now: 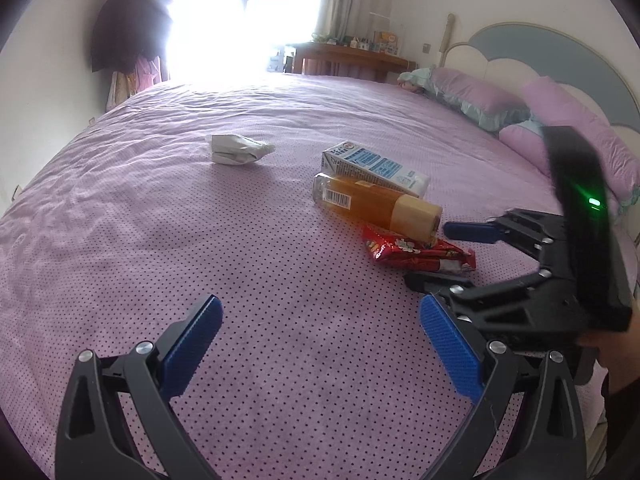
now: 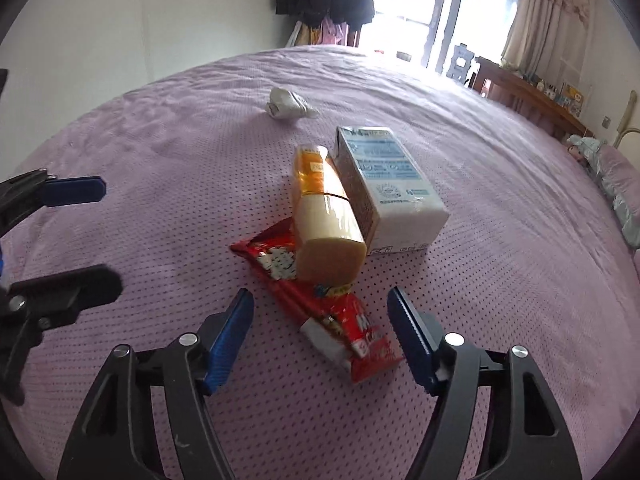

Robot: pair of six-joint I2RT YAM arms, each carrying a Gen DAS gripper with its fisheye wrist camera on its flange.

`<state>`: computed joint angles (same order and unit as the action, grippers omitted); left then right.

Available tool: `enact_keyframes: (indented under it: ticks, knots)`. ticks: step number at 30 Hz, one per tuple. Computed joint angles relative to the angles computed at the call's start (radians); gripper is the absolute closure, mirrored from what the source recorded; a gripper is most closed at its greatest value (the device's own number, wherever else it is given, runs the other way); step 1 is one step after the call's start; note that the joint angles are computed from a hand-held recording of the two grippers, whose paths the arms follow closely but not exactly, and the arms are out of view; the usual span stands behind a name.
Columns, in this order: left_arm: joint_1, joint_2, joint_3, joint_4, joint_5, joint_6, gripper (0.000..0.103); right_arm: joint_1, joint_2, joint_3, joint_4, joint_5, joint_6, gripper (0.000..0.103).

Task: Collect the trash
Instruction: 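Grasp the red snack bag with the right gripper and lift it, then grasp the orange bottle with the left gripper and lift it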

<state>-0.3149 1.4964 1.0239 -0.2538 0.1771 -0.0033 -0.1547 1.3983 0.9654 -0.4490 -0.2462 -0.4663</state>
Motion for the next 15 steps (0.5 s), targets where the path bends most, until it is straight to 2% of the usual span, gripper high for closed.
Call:
enact_keyframes:
  ticks: [3,6,10,15]
  knots:
    - [-0.003,0.011,0.012,-0.004,-0.005,-0.001,0.004,-0.022,0.037,0.032,-0.038,-0.049,-0.022,0.057]
    - [-0.014,0.022,0.029,-0.011,-0.023,-0.006,0.004,-0.020,0.000,0.012,-0.057,-0.019,-0.020,0.061]
    - [-0.037,0.067,0.081,-0.031,-0.023,-0.033,0.004,-0.058,-0.104,-0.062,-0.069,-0.046,-0.041,0.062]
    - [-0.077,0.163,0.173,-0.057,-0.030,-0.115,0.004,-0.170,-0.195,-0.112,-0.125,-0.154,-0.095,0.062]
